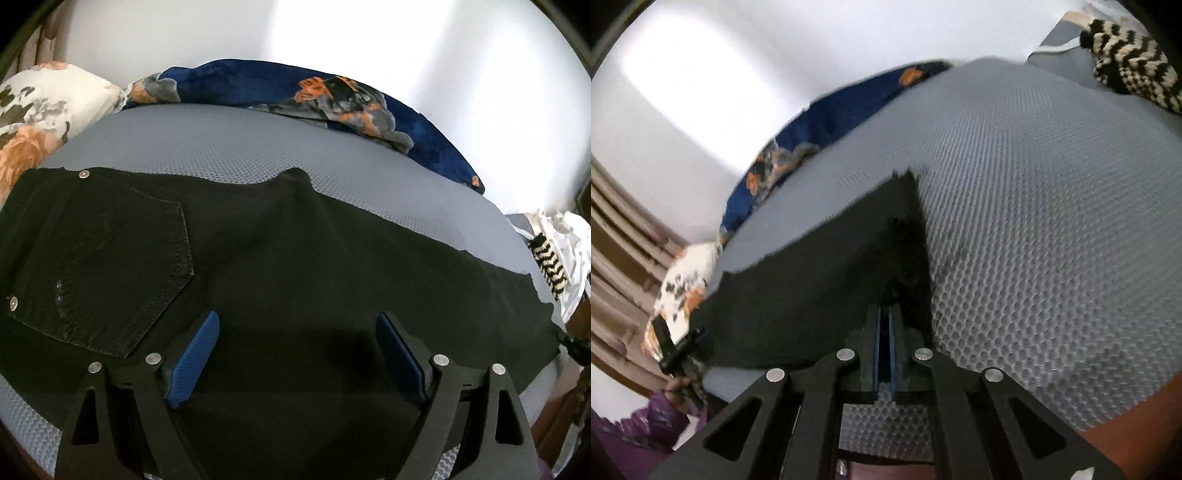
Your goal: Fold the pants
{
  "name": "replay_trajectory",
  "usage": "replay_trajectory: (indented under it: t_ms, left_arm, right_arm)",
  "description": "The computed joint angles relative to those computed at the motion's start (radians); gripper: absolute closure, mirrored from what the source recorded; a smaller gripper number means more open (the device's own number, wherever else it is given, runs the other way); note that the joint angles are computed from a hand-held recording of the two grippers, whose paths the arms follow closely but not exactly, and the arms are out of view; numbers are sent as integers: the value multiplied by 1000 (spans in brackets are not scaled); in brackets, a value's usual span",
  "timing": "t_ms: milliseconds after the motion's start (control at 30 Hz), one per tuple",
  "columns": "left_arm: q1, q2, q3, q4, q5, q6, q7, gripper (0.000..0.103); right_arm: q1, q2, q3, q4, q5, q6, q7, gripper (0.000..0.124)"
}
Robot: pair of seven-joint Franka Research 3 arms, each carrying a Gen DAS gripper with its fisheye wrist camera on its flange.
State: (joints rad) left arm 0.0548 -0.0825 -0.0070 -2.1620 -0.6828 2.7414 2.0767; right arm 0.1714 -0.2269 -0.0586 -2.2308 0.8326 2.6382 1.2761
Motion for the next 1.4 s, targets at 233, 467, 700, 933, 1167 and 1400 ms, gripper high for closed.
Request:
replay_trajectory:
  t_ms: [233,467,700,933,1167,1400]
  left_arm:
    - [0,1,5,4,-83,-3,36,16]
    - [1,-5,8,8,-137,-21,81,16]
    - [-12,-58,19,-31,-207,-10,122,16]
    - [-33,-66,34,-38,-164,-15,94,16]
    - [-22,-42,23,-23,-69,-42,1,16]
    - [-20,-41,15,-24,-34,-33,-27,16]
  right_arm:
    - [-63,19,16,19,-214,-7,137,118]
    - [-2,258,39,379,-208,-123,-108,70]
    - [-51,541,91,756,-348,-322,-241,66]
    - [-41,702,97,985,-505,-542,-358,89]
    - [-33,714,95,1053,-564,-641,-443,113]
    - [33,611,66,877,-704,-468,-453,115]
